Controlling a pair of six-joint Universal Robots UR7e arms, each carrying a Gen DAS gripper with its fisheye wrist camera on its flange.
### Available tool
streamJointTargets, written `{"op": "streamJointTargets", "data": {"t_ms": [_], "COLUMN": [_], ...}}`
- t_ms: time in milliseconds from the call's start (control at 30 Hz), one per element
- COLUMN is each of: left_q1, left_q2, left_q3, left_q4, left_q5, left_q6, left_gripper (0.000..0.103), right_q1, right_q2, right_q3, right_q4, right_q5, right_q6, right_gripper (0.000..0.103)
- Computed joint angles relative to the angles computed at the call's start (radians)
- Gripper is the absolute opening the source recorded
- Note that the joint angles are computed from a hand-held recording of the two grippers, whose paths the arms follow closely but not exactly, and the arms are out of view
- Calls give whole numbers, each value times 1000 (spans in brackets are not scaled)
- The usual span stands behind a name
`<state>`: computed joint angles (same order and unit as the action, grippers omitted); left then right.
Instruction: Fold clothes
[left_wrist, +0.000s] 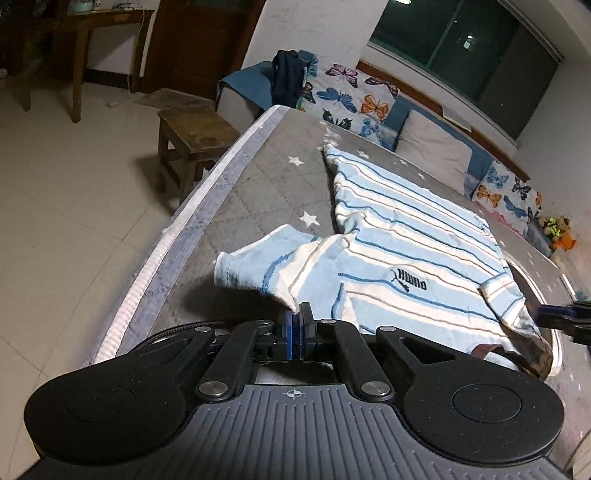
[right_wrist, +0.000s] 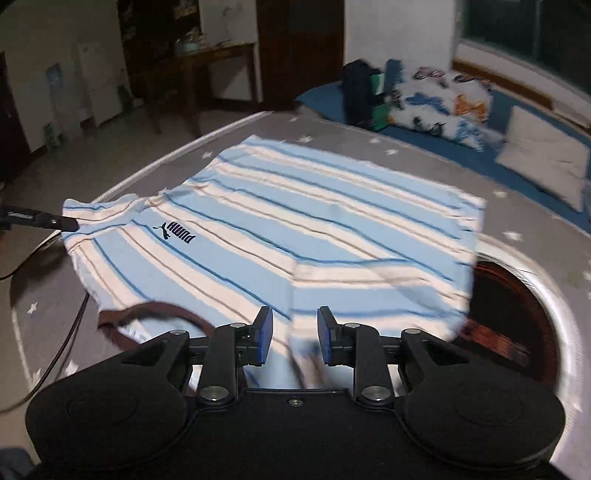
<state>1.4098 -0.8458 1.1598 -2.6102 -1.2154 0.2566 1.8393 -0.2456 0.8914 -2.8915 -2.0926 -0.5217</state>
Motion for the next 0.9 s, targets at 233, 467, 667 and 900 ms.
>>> {"op": "streamJointTargets", "data": {"t_ms": [233, 467, 667, 900], "left_q1": [7, 8, 11, 14], "left_q2": [3, 8, 6, 10], "left_q3": [-3, -4, 1, 4], "left_q4": [2, -1, -13, -25], "left_q5": [-4, 3, -4, -1], "left_q6": [-21, -30, -41, -51], "left_gripper": [4, 4, 4, 5], "right_q1": [-13, -25, -23, -26], "right_q2": [190, 217, 105, -90], "right_q3": [-305, -333, -115, 239], "right_q4": [73, 26, -209, -563], "right_q5": [-41, -34, -47, -89], "right_q6": [-28, -19, -31, -9], "right_gripper": [28, 13, 4, 4]}}
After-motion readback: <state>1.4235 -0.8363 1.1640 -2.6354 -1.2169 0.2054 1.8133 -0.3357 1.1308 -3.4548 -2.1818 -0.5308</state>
